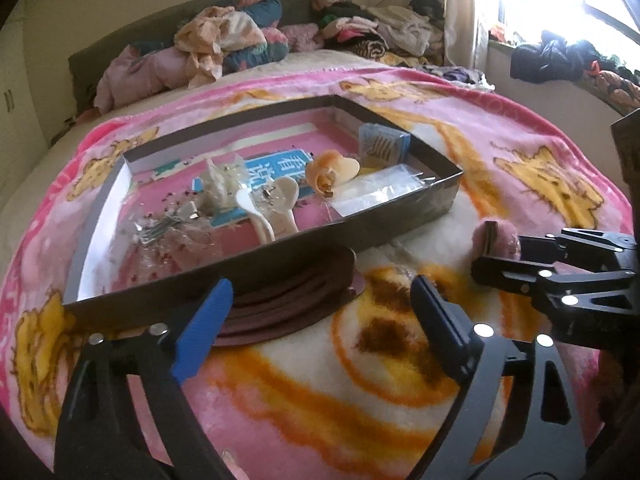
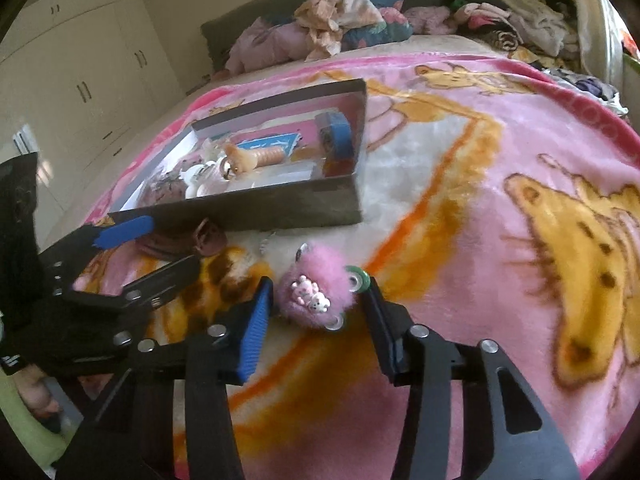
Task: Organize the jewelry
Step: 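Grasp the pink fluffy keychain with the right tool while the left tool grasps the brown hair clips, then carry the pink keychain and brown hair clips into the grey tray and release both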
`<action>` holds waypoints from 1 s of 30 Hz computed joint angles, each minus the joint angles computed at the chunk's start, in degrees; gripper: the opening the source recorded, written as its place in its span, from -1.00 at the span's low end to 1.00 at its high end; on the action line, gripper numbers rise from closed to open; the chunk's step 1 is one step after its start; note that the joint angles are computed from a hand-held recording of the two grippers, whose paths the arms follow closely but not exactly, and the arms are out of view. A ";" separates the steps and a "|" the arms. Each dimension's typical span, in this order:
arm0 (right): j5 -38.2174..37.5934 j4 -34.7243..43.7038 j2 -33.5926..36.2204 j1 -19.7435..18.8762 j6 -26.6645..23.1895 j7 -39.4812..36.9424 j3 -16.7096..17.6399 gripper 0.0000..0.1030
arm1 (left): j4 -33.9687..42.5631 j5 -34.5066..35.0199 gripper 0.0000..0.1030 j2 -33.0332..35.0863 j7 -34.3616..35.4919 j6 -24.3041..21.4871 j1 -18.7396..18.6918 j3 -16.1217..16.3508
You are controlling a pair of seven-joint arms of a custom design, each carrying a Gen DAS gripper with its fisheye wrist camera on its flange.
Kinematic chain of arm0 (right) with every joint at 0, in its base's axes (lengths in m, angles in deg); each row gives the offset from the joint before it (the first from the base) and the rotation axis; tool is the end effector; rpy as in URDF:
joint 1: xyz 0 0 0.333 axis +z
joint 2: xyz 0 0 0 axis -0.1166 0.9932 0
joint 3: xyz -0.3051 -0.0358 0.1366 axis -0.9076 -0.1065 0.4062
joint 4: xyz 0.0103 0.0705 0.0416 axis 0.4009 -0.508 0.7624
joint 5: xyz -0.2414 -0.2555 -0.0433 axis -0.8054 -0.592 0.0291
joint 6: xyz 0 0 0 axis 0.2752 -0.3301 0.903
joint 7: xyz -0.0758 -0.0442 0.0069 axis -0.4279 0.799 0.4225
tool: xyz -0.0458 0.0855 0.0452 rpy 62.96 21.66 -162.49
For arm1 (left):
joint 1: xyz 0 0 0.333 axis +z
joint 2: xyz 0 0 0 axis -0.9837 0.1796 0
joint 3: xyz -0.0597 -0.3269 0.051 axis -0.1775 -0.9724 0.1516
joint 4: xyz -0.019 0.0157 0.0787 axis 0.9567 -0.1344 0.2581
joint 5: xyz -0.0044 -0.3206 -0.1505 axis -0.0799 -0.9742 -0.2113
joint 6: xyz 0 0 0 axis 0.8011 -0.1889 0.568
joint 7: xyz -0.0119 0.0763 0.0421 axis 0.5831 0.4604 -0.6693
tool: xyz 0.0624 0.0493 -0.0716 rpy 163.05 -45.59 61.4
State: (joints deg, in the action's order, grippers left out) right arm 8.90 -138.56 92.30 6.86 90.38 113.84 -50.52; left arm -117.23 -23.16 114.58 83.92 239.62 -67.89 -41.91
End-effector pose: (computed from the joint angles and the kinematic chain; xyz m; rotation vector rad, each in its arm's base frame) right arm 0.6521 0.1869 0.4300 -1.6768 1.6651 -0.3467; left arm 0.6982 -0.1089 0.4268 -1.2631 2.2042 -0.8986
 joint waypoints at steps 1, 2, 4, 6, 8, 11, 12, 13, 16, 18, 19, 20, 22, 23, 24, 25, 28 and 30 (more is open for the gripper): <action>1.03 -0.36 -0.13 -1.36 0.61 -1.23 1.64 -0.39 | 0.60 0.68 0.43 0.20 -0.85 -0.48 -1.31 1.42; 1.56 -0.52 -0.21 -1.73 1.02 -1.65 2.13 -0.39 | 0.95 1.19 0.33 0.31 -1.52 -0.79 -2.22 2.42; 2.89 -1.09 -0.55 -2.73 1.68 -2.68 3.35 -0.40 | 2.35 2.62 0.25 0.72 -3.65 -2.50 -4.73 5.24; 3.78 -1.56 -0.88 -3.08 2.19 -3.26 3.77 -0.40 | 2.54 3.29 0.23 0.76 -5.28 -2.52 -5.96 6.56; 4.75 -1.99 -1.18 -3.68 2.59 -4.00 4.44 -0.41 | 2.52 3.16 0.21 0.78 -6.01 -2.46 -5.77 6.17; 5.43 -2.22 -1.35 -3.62 2.82 -4.48 4.34 -0.41 | 2.88 2.77 -0.02 0.99 -6.83 -2.79 -5.41 5.65; 5.68 -2.39 -1.45 -3.72 3.02 -4.71 4.48 -0.41 | 2.95 3.52 -0.16 0.88 -7.64 -2.78 -6.37 6.85; 6.03 -2.46 -1.50 -3.98 3.16 -5.03 4.81 -0.41 | 3.01 3.95 -0.25 0.88 -8.00 -2.68 -6.70 7.23; 7.02 -2.80 -1.74 -4.46 3.44 -5.76 5.41 -0.41 | 2.61 4.37 -0.66 0.57 -8.60 -1.55 -6.60 6.96; 7.44 -3.09 -1.92 -4.53 3.60 -6.05 5.53 -0.41 | 2.87 3.17 -0.74 0.75 -8.15 -1.75 -4.85 4.72; 7.52 -3.18 -1.98 -4.37 3.67 -6.05 5.41 -0.42 | 2.79 2.45 -0.76 0.69 -7.77 -1.72 -3.95 3.61; 7.59 -3.27 -2.07 -4.26 3.73 -6.06 5.30 -0.42 | 2.47 2.17 -0.80 0.51 -7.38 -1.27 -3.51 3.08; 7.86 -3.33 -2.14 -4.39 3.92 -6.38 5.54 -0.42 | 1.71 1.74 -0.84 0.06 -6.53 -0.56 -2.64 2.00; 7.92 -3.44 -2.28 -4.31 4.11 -6.46 5.52 -0.42 | 1.46 1.33 -0.86 -0.12 -6.09 -0.50 -2.02 1.25; 7.91 -3.59 -2.44 -4.16 4.37 -6.49 5.42 -0.42 | 1.20 0.91 -0.87 -0.31 -5.64 -0.36 -1.46 0.58; 7.89 -3.62 -2.54 -4.17 4.44 -6.62 5.43 -0.42 | 0.86 0.30 -0.88 -0.56 -5.02 -0.25 -0.60 -0.39; 7.96 -3.80 -3.00 -4.32 4.77 -7.21 5.86 -0.42 | 0.16 -2.31 -0.90 -1.03 -2.83 -0.40 2.30 -3.76; 8.65 -3.75 -3.21 -4.98 4.75 -7.87 6.85 -0.42 | -0.32 -3.91 -0.92 -1.61 -1.36 -0.57 3.74 -5.31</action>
